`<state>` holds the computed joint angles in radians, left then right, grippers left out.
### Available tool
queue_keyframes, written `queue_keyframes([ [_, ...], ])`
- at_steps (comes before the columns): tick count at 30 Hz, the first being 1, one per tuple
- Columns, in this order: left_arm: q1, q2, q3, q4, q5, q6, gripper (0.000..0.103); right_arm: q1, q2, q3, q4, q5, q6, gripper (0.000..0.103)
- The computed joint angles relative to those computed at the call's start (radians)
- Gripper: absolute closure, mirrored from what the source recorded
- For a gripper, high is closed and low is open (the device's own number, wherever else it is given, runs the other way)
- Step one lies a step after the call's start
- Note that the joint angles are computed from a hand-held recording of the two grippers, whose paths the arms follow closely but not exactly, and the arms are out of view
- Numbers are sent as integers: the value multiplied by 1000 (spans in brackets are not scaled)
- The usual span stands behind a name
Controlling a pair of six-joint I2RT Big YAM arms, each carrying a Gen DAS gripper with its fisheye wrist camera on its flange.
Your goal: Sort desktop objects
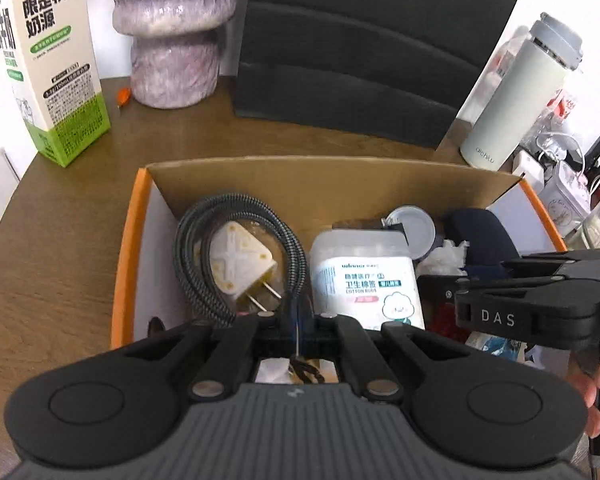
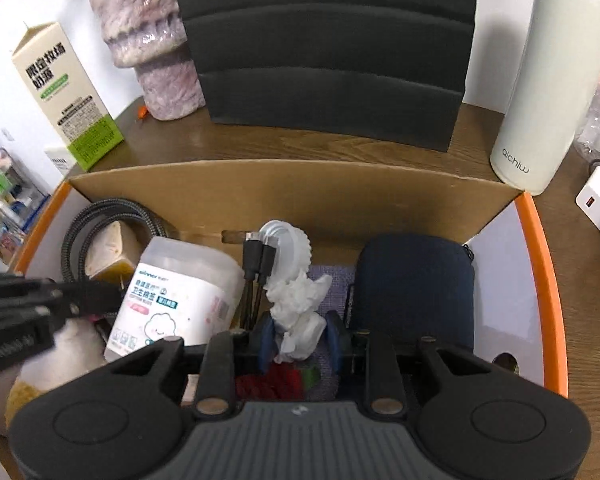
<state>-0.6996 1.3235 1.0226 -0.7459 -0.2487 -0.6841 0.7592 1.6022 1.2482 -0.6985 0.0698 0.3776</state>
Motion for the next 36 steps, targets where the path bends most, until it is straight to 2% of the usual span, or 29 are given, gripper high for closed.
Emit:
queue_keyframes([
  [6, -39, -9, 39, -87, -44, -57, 99, 16, -69, -34, -8, 40, -8, 70],
  [7, -48, -18, 41, -96, -57, -68, 94, 15, -80, -36, -12, 40, -8, 70],
  [8, -59, -28, 44, -109, -79, -89, 88, 16, -101, -45, -14, 46, -7, 68],
  [10, -82, -58, 37, -115, -127, -133, 33, 20, -137, -63, -9, 63, 6, 57],
  [11, -101, -74, 32, -114, -164, -149, 28, 23, -158, -74, -7, 73, 14, 47],
  [14, -150, -96, 40, -151, -231, -161, 25, 34, -218, -106, -5, 108, 23, 37],
  [16, -179, -109, 43, -170, -260, -191, 6, 45, -260, -131, 5, 137, 53, 19],
  [17, -199, -116, 43, -179, -287, -207, 1, 50, -285, -150, 17, 146, 68, 8],
  [19, -235, -126, 43, -189, -330, -206, 0, 57, -325, -175, 31, 156, 89, 3],
  [21, -270, -125, 56, -225, -368, -207, 0, 69, -342, -178, 9, 165, 104, 1],
  [25, -336, -129, 64, -271, -423, -232, 0, 103, -385, -206, -23, 195, 94, 0],
  [31, -398, -143, 67, -327, -457, -331, 0, 167, -466, -266, -13, 282, 107, 0],
  [36, -460, -153, 56, -356, -533, -405, 0, 203, -519, -307, -8, 322, 111, 0],
])
